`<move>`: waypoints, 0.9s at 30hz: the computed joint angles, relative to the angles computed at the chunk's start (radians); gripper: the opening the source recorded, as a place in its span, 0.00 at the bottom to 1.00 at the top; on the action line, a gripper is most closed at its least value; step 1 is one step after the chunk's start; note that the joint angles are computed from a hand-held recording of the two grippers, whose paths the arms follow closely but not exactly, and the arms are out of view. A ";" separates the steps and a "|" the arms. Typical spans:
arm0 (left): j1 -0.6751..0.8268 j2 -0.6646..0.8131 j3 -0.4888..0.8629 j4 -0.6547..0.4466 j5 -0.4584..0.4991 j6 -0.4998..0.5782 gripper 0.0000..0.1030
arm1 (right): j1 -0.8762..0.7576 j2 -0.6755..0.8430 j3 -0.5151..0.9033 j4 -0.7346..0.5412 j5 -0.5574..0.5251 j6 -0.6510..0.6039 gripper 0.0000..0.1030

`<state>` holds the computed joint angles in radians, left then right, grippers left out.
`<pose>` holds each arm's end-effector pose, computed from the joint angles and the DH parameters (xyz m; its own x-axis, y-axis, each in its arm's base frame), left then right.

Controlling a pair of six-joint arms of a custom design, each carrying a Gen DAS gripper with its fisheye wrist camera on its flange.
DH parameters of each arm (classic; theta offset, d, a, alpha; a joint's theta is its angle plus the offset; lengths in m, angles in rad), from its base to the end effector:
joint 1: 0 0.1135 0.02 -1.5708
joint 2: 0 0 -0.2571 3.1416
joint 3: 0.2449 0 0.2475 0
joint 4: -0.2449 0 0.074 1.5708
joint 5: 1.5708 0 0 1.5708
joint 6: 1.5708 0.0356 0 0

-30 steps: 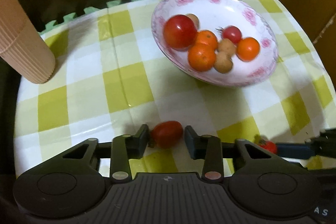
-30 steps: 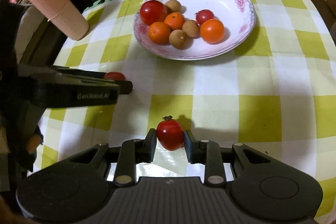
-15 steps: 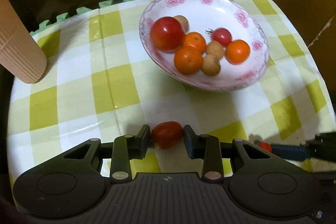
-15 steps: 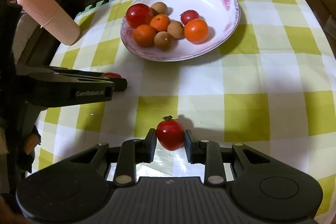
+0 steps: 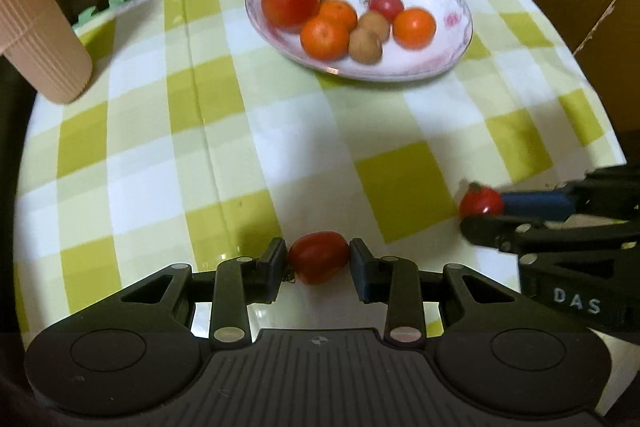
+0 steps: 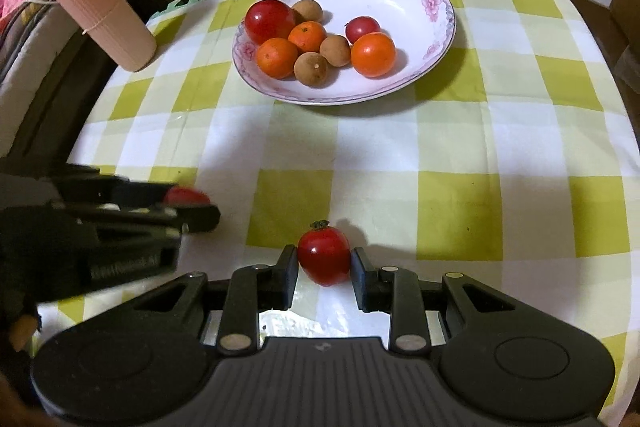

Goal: Organize fruits

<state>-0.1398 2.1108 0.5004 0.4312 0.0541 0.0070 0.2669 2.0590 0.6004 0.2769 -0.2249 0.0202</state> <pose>0.2418 -0.0360 -0.0095 -0.9141 0.1357 -0.3820 0.1660 0.9850 -0.0473 0.2567 0.0784 0.0081 -0.8992 -0.2254 -0.3751 -0.3206 0.9227 0.2140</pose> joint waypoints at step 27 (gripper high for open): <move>0.012 -0.067 -0.081 0.020 0.073 0.125 0.73 | 0.003 0.030 0.025 -0.012 0.039 -0.031 0.29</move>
<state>-0.1282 2.0441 0.4195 0.4509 0.1276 0.1320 0.2698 2.0890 0.6251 0.2652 -0.1863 -0.0112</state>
